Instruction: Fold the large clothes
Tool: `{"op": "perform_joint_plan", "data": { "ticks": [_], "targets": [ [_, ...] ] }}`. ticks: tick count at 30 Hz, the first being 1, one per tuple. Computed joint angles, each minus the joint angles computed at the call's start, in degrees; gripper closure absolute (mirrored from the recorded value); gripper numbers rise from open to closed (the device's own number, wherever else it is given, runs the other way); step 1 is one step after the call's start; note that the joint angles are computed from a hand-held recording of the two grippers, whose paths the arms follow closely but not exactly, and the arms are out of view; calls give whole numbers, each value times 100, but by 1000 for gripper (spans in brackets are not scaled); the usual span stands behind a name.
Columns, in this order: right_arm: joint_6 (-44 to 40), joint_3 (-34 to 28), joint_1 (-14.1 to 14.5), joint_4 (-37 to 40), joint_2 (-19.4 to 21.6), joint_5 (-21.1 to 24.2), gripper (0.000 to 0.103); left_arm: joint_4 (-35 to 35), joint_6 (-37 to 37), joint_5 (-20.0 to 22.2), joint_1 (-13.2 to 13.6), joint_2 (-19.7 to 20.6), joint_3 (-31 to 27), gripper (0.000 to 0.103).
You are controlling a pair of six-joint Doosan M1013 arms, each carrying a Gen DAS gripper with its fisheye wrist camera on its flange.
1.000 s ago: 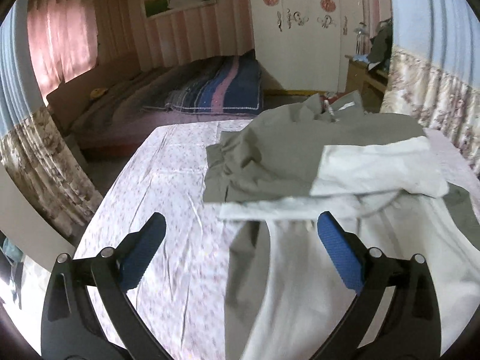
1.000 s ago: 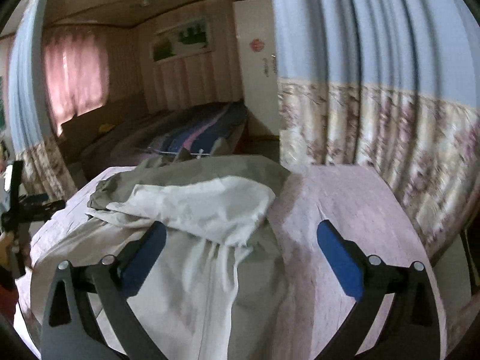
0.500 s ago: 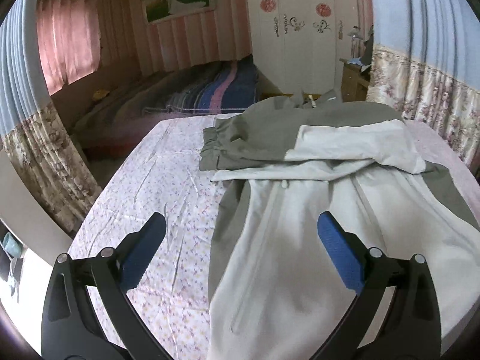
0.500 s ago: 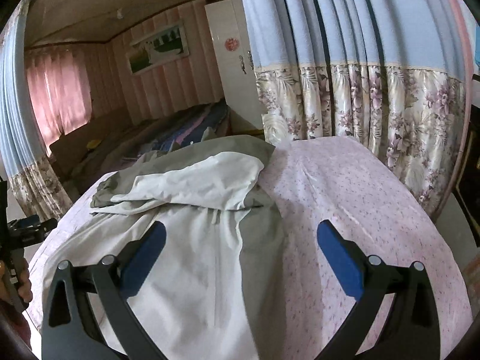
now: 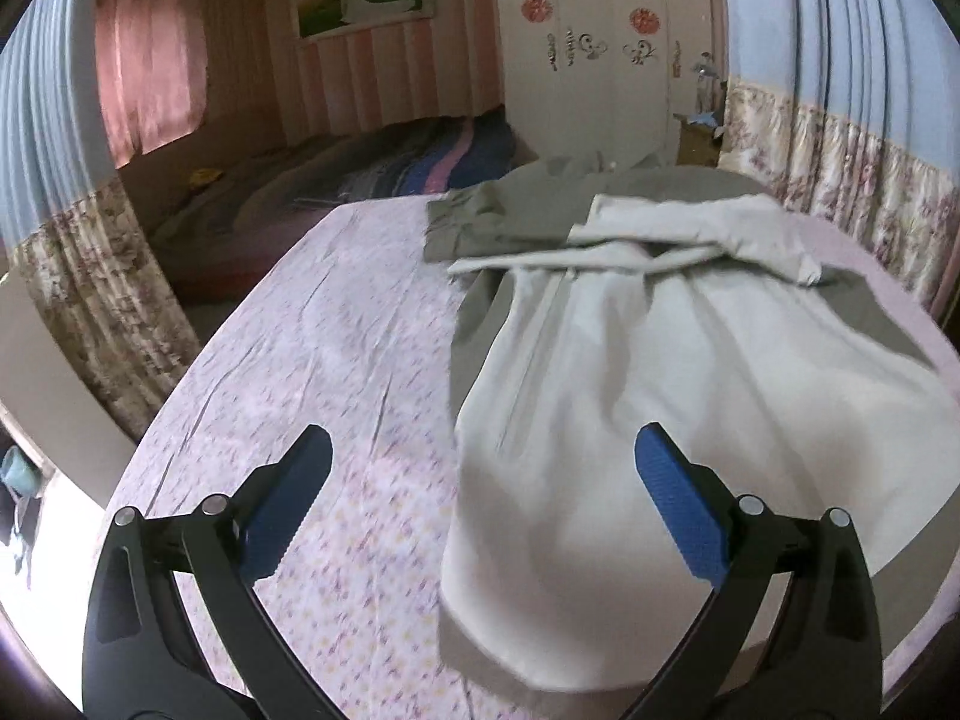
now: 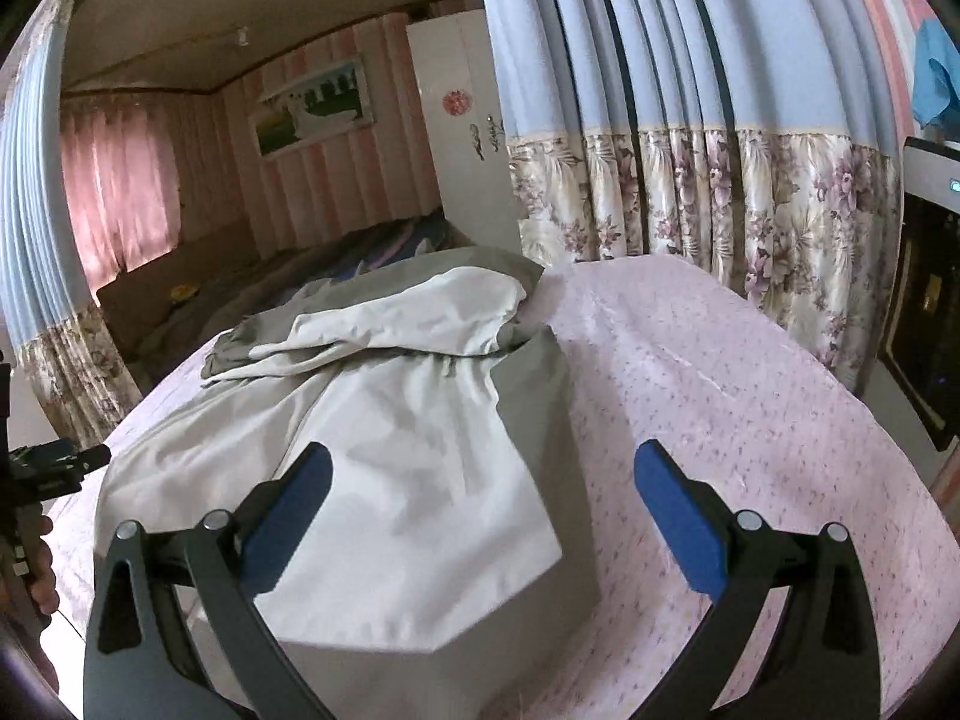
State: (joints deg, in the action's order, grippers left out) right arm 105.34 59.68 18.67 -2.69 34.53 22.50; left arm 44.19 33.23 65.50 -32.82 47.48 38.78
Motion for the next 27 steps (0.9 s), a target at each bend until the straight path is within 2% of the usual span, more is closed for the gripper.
{"op": "perform_joint_plan", "data": {
  "ticks": [5,7,12,14,16,18,19,20,21,22,23,27],
  "targets": [
    [631,293,135,-888,-61,111,2,-246,-329,-220,-11,-200,566,3],
    [738,385,156,-1008,-69,171,2,-291,-482,-300,-15,-246,740,3],
    [783,465,88,-649,-27,390,2,-721,-586,-951,55,-372,1068,3],
    [321,311,16,12,68,678,2,-838,-449,-1102,67,-311,1001,3],
    [-205,266,-49,774,103,725,4,-1163,-109,-1141,85,-189,799,6],
    [-797,210,-57,1270,135,806,24,-1194,86,-1022,54,-62,585,18],
    [-1265,142,-79,1714,170,929,52,-1291,257,-1061,56,-32,524,35],
    [-1694,68,-109,2219,211,1066,75,-1517,428,-1265,88,-67,568,58],
    [-2103,-1,-135,2699,247,1180,86,-1853,624,-1532,139,-125,643,68],
    [-2323,-21,-136,2880,252,1194,92,-2021,735,-1652,165,-164,681,77],
    [-2421,-41,-99,2761,236,1084,94,-2037,815,-1667,166,-180,664,81],
    [-3146,-285,-75,2903,193,890,96,-1819,1267,-1577,165,-240,460,82]
  ]
}}
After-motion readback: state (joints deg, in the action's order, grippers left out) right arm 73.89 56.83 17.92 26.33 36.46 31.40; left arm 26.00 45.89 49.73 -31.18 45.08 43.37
